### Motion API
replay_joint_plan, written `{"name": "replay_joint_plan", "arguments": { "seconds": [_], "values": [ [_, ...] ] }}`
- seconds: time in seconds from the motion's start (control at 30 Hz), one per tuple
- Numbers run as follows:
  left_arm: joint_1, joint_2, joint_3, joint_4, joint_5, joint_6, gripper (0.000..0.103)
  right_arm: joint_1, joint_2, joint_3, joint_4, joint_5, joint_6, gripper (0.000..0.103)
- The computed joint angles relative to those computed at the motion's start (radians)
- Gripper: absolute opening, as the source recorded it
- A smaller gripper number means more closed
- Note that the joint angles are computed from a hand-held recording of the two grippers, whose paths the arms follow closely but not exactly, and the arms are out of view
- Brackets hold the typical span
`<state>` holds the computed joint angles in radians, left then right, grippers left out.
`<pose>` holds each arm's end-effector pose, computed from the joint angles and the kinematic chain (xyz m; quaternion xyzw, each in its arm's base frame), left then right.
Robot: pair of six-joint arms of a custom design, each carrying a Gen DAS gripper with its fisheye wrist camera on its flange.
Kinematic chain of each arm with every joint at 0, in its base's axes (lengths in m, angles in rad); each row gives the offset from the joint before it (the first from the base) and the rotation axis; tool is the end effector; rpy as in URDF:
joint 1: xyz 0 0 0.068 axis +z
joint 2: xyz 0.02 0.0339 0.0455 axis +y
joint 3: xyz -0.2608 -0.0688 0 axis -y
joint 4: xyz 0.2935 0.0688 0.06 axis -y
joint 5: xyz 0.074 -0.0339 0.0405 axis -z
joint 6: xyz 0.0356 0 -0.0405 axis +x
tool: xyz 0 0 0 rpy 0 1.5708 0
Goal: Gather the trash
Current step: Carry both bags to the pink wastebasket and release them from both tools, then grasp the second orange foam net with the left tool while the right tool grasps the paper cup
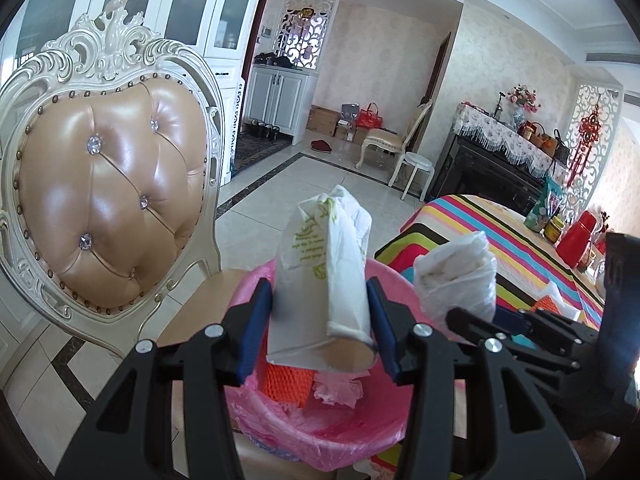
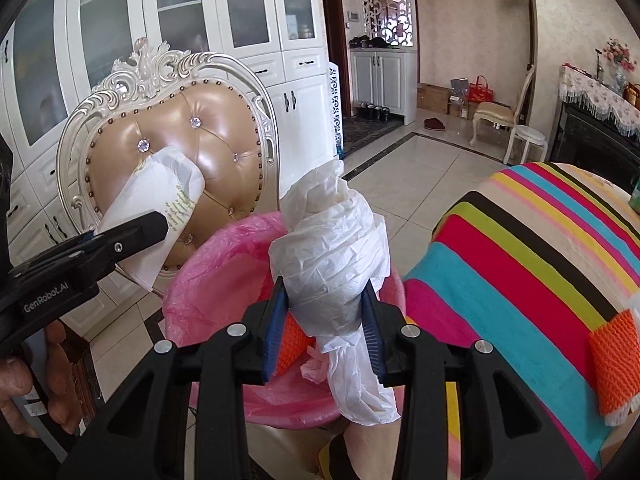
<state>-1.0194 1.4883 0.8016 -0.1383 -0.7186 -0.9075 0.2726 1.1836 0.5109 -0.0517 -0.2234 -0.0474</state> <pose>0.1938 -0.2705 0.1597 -0.0791 0.8776 -0.0932 0.4635 0.2578 0.0803 0.1470 -0.1896 0.8872 0.1468 0.3941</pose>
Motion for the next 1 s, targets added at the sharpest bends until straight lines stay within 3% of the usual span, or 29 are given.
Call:
{"name": "replay_joint_plan", "arguments": {
  "seconds": [0.07, 0.13, 0.17, 0.2, 0.23, 0.37, 0.57, 0.8, 1.0],
  "values": [
    [0.005, -0.006, -0.009, 0.013, 0.012, 0.004, 0.051, 0.012, 0.022, 0.006, 0.011, 0.001, -0.001, 0.04],
    [0.01, -0.009, -0.019, 0.032, 0.028, 0.003, 0.059, 0.017, 0.037, 0.011, 0.017, 0.002, 0.0, 0.048],
    [0.014, -0.007, -0.02, 0.036, 0.032, 0.002, 0.067, 0.018, 0.041, 0.01, 0.025, 0.001, 0.002, 0.064],
    [0.016, -0.006, -0.022, 0.044, 0.035, 0.007, 0.067, 0.016, 0.034, 0.001, 0.037, 0.004, 0.005, 0.078],
    [0.016, -0.003, -0.022, 0.043, 0.037, 0.0, 0.067, 0.019, 0.02, -0.015, 0.064, 0.024, 0.01, 0.079],
    [0.012, -0.002, -0.027, 0.041, 0.028, -0.023, 0.067, -0.021, -0.009, -0.04, 0.055, 0.016, -0.017, 0.079],
    [-0.025, 0.061, 0.025, 0.071, 0.018, 0.0, 0.067, -0.206, -0.185, -0.148, 0.001, -0.041, -0.086, 0.082],
    [-0.073, 0.256, 0.205, 0.151, 0.066, 0.085, 0.071, -0.608, -0.366, -0.222, -0.162, -0.232, -0.273, 0.083],
    [-0.121, 0.46, 0.45, 0.139, 0.119, 0.138, 0.071, -0.984, -0.332, -0.195, -0.252, -0.413, -0.49, 0.085]
  ]
}}
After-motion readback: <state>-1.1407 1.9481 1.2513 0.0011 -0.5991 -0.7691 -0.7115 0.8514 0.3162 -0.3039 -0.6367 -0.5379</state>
